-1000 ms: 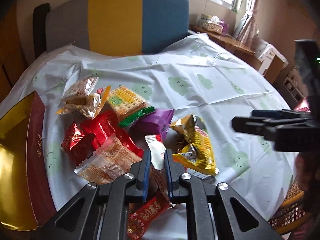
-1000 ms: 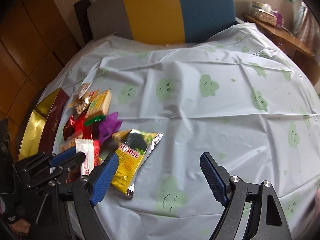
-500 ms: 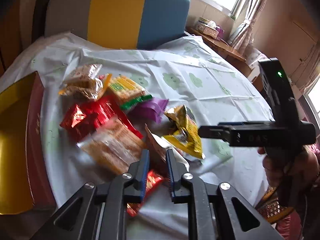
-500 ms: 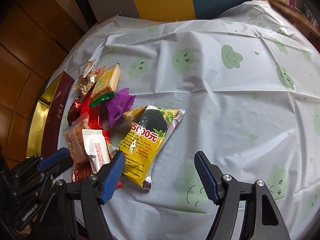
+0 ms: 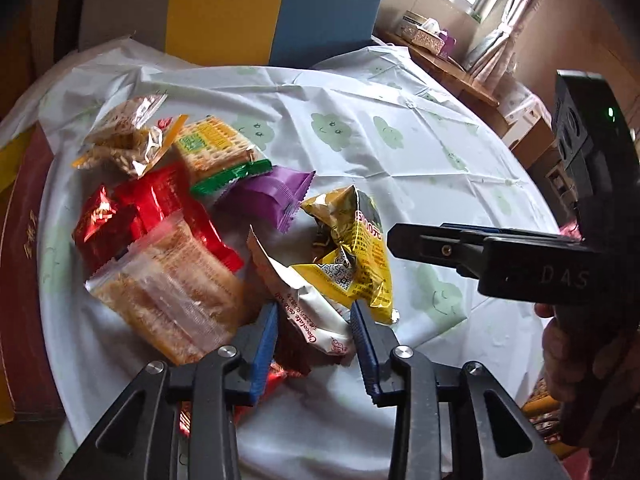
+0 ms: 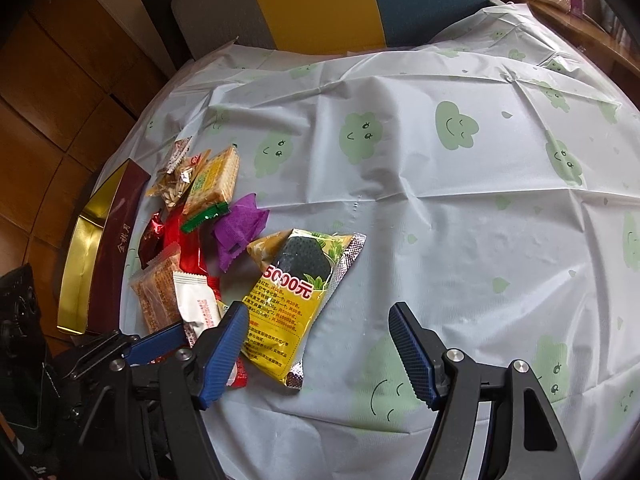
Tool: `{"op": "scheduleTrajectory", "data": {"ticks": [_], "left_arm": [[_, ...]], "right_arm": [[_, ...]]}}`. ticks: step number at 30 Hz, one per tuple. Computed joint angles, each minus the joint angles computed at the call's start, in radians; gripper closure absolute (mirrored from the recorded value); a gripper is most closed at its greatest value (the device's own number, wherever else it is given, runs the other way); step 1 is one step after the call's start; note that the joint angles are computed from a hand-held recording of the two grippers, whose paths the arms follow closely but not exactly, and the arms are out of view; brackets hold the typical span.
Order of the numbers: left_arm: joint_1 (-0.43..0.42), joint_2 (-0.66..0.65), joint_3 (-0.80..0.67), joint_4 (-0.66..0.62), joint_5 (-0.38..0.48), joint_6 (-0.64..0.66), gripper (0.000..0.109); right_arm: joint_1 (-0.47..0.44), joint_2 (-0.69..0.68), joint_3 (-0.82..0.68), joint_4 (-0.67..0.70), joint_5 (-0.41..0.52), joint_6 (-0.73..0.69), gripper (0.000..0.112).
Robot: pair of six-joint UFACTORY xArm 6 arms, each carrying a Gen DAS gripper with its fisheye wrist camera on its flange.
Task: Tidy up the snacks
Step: 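Reach the left gripper into the snack pile and grasp a small red packet, then drop the red packet into the gold tray with the left gripper while the right grasps the yellow bag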
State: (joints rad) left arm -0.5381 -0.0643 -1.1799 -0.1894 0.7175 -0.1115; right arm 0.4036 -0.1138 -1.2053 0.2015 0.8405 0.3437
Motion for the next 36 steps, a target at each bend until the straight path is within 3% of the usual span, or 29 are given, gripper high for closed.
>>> {"op": "scheduleTrajectory", "data": {"ticks": [3, 9, 23, 29, 36], "left_arm": [[-0.005, -0.010, 0.021, 0.020, -0.037, 0.015, 0.084], [0.015, -0.085, 0.095, -0.019, -0.097, 0.076, 0.093], [0.055, -0.234, 0.183, -0.105, -0.175, 0.167, 0.096], [0.155, -0.315, 0.201, -0.116, -0.186, 0.151, 0.097], [0.363, -0.313, 0.167, -0.006, -0.181, 0.070, 0.097]], "right_arm": [[0.007, 0.015, -0.008, 0.026, 0.013, -0.017, 0.039], [0.033, 0.065, -0.026, 0.042, 0.000, -0.003, 0.043], [0.038, 0.069, -0.010, 0.041, -0.046, 0.001, 0.048], [0.040, 0.064, -0.004, 0.022, -0.048, 0.009, 0.046], [0.045, 0.067, -0.005, 0.000, -0.048, 0.020, 0.042]]}}
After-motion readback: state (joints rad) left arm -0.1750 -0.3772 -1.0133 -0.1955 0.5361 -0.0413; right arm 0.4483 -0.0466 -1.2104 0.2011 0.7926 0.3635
